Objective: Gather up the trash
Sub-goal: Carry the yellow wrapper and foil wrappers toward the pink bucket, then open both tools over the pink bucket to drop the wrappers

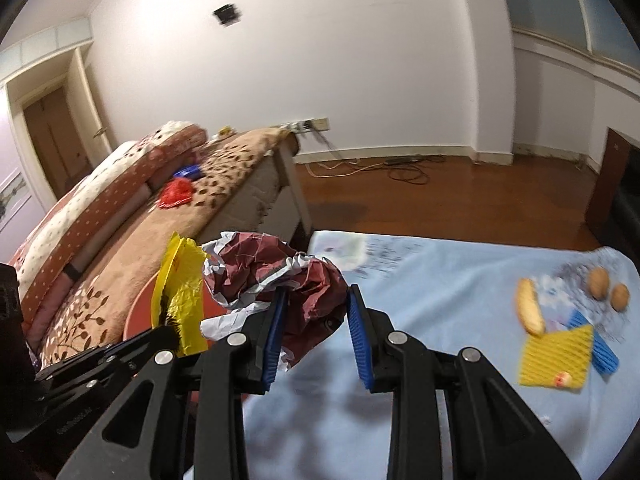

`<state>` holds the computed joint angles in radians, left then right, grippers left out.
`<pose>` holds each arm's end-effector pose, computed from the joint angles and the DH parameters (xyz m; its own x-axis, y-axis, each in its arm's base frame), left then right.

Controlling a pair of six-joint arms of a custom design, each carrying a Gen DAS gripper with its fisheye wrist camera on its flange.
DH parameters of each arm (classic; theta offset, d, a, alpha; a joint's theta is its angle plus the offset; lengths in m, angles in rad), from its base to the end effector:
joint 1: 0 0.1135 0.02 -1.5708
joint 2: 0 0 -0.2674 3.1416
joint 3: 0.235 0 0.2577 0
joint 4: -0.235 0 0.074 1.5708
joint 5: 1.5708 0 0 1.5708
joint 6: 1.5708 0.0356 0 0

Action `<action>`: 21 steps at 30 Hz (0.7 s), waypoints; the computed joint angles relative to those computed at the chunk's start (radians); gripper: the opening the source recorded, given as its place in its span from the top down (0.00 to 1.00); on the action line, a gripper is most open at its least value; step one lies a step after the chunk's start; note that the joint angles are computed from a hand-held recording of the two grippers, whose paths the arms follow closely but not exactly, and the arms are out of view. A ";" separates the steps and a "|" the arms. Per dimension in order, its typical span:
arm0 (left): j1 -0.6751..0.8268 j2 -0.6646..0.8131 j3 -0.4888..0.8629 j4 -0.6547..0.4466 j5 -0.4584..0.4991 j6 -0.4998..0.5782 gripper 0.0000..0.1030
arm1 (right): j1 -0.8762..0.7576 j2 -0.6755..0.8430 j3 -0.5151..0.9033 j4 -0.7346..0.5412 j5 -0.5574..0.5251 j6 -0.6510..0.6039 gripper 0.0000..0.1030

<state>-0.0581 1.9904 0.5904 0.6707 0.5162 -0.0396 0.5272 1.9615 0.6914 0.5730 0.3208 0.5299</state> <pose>0.3074 -0.0355 0.0510 -0.6812 0.0051 -0.7320 0.3913 0.8477 -0.3582 0.2960 0.1594 0.0700 -0.6144 0.1973 -0.7639 0.0488 0.9759 0.2129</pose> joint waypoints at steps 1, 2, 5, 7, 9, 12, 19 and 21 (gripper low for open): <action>0.020 0.006 0.004 0.000 0.003 0.004 0.91 | 0.011 0.013 0.027 -0.016 0.004 -0.004 0.71; 0.034 0.016 0.010 0.001 0.002 0.005 0.91 | 0.024 0.031 0.062 -0.038 0.007 -0.010 0.71; 0.087 0.051 0.045 -0.022 0.014 0.014 0.91 | 0.048 0.076 0.145 -0.086 0.011 -0.025 0.71; 0.112 0.078 0.068 -0.036 0.019 0.022 0.91 | 0.055 0.107 0.196 -0.114 0.009 -0.032 0.71; 0.125 0.100 0.092 -0.057 0.010 0.027 0.91 | 0.063 0.146 0.258 -0.150 0.003 -0.039 0.71; 0.147 0.136 0.119 -0.074 0.005 0.037 0.91 | 0.070 0.204 0.333 -0.187 -0.002 -0.055 0.71; 0.191 0.211 0.197 -0.144 0.010 0.062 0.91 | 0.081 0.314 0.471 -0.259 -0.009 -0.081 0.71; 0.194 0.228 0.217 -0.159 0.001 0.067 0.91 | 0.082 0.337 0.498 -0.273 -0.015 -0.082 0.71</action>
<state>0.1354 2.2185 0.8069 0.5114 0.5168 0.0272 0.6089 2.2989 1.1898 0.3003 0.3058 0.4476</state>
